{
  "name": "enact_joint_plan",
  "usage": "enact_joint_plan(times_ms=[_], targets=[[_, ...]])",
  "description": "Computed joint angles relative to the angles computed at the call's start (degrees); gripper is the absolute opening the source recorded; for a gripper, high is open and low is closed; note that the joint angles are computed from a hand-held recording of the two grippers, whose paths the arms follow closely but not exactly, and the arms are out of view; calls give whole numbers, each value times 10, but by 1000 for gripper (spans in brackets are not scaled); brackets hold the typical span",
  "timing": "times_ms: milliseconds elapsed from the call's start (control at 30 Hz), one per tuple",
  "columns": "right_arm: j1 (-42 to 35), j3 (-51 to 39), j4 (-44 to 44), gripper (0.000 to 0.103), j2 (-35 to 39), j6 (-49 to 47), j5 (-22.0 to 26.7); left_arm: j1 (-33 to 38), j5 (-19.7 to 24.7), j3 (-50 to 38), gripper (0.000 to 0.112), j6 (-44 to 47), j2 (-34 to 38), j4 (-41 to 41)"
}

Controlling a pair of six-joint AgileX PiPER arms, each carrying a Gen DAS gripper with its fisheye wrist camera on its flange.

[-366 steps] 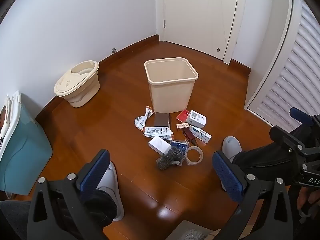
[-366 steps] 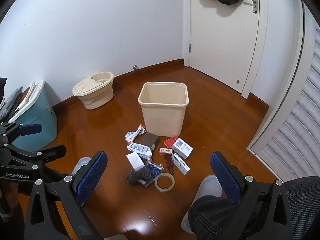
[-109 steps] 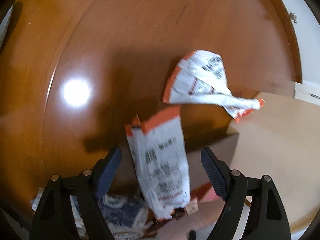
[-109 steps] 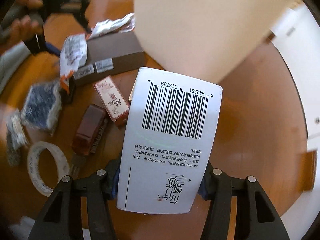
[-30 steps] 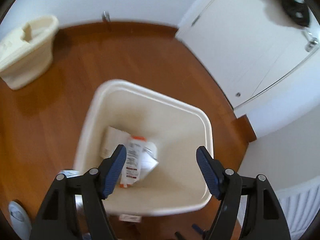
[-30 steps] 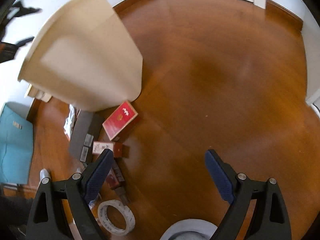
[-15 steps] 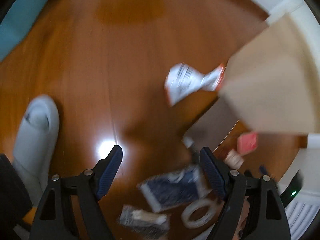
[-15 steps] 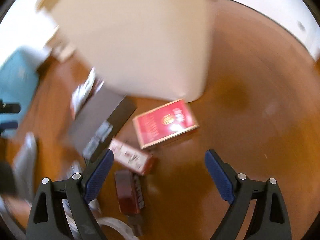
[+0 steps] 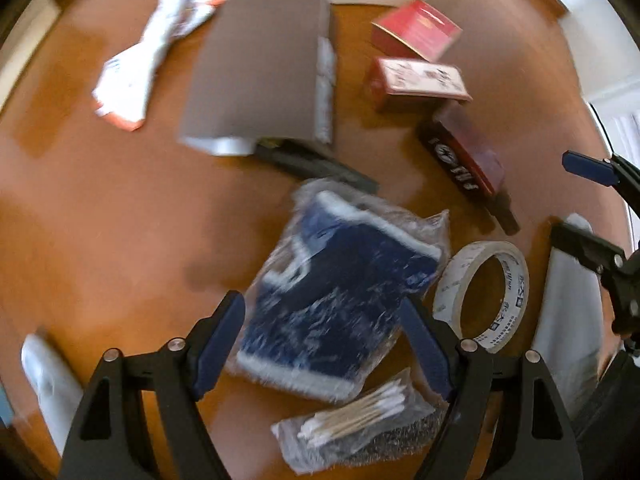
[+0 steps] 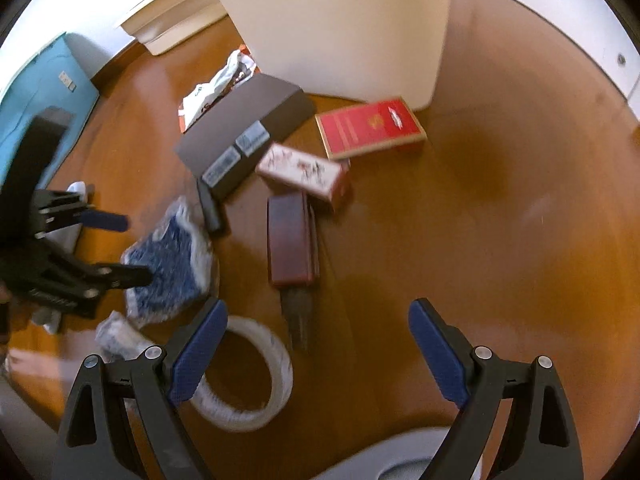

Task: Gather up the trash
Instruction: 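Grasp the blue cloth in plastic with the left tool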

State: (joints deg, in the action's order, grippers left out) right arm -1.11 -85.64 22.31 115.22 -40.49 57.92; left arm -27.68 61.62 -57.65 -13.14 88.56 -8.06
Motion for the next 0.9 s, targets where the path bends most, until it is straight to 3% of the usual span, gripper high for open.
enact_joint_plan(times_ms=[267, 433, 567, 633, 700, 733, 767, 900], targets=[[-14, 21, -2, 94, -10, -6, 4, -15, 14, -84, 80, 133, 106, -38], [-21, 25, -2, 94, -10, 0, 14, -18, 22, -116, 81, 139, 120, -23], [-17, 42, 5, 94, -17, -28, 28, 14, 42, -119, 81, 177, 127, -70], [-11, 53, 1, 94, -18, -37, 22, 9, 32, -117, 80, 194, 123, -76], [-1, 60, -17, 94, -15, -23, 13, -3, 18, -115, 64, 189, 118, -54], [5, 63, -33, 94, -10, -4, 8, -12, 15, -118, 41, 179, 116, -42], [8, 65, -42, 94, -7, 9, 8, -9, 20, -123, 26, 175, 119, -52], [21, 79, -58, 85, -7, 11, 7, 7, 3, -83, 19, 161, 91, -83]])
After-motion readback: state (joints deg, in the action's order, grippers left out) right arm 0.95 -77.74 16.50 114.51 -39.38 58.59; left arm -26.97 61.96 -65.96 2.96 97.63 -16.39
